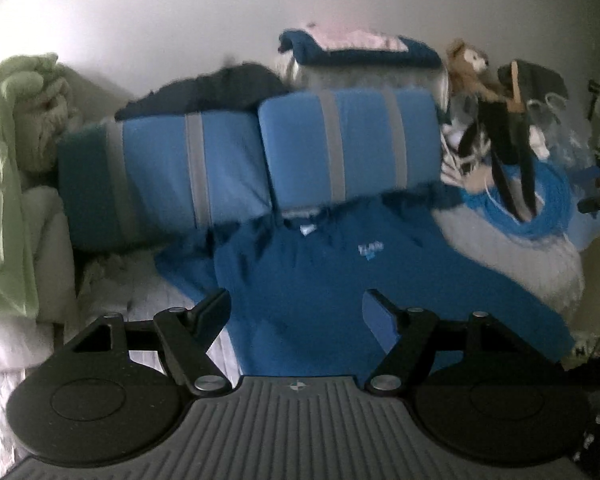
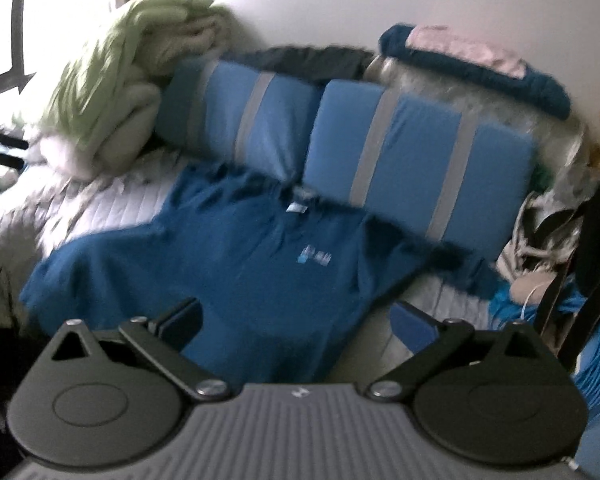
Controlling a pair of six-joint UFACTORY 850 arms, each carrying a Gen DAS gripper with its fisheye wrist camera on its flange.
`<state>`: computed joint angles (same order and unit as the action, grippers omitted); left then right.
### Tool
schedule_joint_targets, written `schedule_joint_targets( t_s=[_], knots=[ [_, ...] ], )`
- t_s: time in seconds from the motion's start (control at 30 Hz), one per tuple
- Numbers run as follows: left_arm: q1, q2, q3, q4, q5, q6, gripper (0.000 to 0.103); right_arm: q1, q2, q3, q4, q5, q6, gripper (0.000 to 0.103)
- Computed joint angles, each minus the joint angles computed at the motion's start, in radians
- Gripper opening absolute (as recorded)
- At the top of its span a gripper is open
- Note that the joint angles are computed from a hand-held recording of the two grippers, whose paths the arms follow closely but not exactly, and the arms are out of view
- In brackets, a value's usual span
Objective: Fold clothes
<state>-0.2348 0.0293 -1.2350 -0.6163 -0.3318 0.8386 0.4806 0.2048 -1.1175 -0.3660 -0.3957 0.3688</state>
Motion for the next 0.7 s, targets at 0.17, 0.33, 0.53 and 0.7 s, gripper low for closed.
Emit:
schedule_joint_targets(
  t_s=[0.17,0.33,0.53,0.7],
  knots=[
    [0.021,-0.028,-0.127,-0.142,-0.091,0.098,0.072,-0.027,-0.035,-0.108,-0.012,-0.008,0.003,0.103],
    [0.062,-0.094,-0.306,-0.183,-0.207,0.086,0.080,-0.080,-0.074,-0.270,0.049,-0.043,-0.118,0.103],
    [0.099,-0.243,-0.570,-0.102,-0.264,-0.143,0.082,-0.165,-0.154,-0.470,0.094,-0.040,-0.165,0.103],
    [0.097,-0.395,-0.761,0.009,-0.198,-0.347,0.086,-0.210,-0.239,-0.587,0.004,0.005,-0.083,0.103]
  ],
)
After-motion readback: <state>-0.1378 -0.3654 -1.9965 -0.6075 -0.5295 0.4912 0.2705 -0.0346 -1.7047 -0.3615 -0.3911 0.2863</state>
